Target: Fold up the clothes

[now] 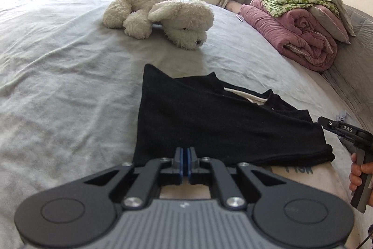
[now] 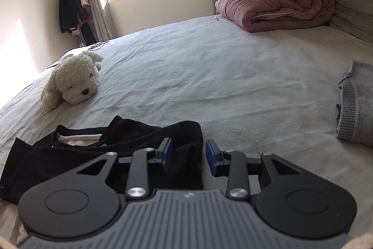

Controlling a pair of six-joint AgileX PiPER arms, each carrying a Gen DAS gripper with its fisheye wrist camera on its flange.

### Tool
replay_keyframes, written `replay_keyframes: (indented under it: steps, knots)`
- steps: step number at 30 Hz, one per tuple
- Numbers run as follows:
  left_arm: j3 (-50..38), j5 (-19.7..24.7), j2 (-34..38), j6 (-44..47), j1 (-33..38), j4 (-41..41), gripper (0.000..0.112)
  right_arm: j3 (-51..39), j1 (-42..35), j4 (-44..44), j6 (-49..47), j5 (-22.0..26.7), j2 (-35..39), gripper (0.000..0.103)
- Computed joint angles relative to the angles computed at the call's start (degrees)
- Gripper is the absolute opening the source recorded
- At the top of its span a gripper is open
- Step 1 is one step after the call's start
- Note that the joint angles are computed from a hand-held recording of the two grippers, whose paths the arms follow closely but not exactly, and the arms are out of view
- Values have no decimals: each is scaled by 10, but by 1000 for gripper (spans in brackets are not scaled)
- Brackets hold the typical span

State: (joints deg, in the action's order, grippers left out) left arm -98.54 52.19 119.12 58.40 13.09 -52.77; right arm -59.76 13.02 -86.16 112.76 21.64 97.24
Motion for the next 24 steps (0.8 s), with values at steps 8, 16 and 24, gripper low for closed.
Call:
replay_keyframes:
  steps: [8, 16, 24]
  knots:
    - [24, -106, 28, 105, -12, -88, 3, -79, 63, 70, -136, 21, 62, 36]
    - [-29, -78, 48, 67, 6, -112, 3, -24, 55, 76, -67, 14, 24, 39]
    - [-210, -102, 161, -5, -48, 72, 6, 72, 70, 72, -1, 16, -79, 41]
